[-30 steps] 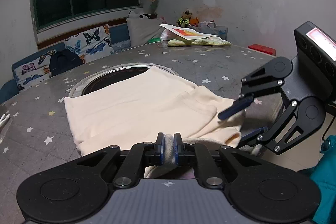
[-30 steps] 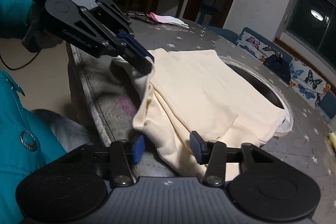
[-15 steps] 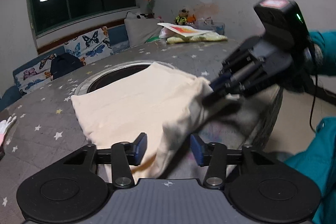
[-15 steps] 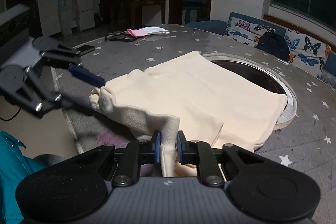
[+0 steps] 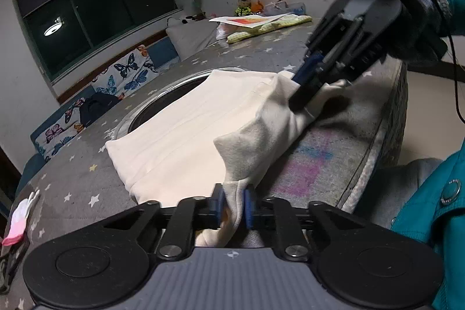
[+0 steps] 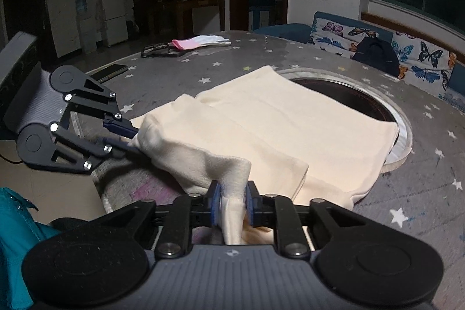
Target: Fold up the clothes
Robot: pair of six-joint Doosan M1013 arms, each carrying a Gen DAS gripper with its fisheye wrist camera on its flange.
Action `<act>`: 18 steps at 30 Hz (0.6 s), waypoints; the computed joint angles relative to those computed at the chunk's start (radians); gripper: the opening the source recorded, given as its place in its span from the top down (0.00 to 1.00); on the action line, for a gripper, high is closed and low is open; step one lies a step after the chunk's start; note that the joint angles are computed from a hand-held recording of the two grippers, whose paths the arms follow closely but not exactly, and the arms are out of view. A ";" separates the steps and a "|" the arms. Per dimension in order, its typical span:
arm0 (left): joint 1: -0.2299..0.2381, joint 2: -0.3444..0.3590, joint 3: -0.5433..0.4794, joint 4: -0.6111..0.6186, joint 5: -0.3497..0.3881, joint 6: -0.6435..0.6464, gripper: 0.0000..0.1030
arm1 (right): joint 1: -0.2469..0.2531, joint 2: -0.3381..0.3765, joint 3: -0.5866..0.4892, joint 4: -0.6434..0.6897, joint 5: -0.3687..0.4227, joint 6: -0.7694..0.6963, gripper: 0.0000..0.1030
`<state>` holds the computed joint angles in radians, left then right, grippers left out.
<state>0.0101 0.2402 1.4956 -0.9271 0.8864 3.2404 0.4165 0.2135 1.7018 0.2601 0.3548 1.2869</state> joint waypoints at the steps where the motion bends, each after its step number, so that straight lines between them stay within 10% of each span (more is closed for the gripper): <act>1: 0.001 0.002 -0.004 -0.005 0.005 -0.013 0.87 | 0.000 -0.001 0.003 0.009 0.000 -0.006 0.78; 18: 0.030 -0.047 0.017 -0.077 0.024 -0.105 0.95 | 0.034 -0.070 0.070 0.112 -0.065 -0.113 0.91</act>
<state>0.0404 0.1932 1.5124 -1.0042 0.9109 3.1356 0.4507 0.1437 1.7715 0.3719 0.2897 1.1742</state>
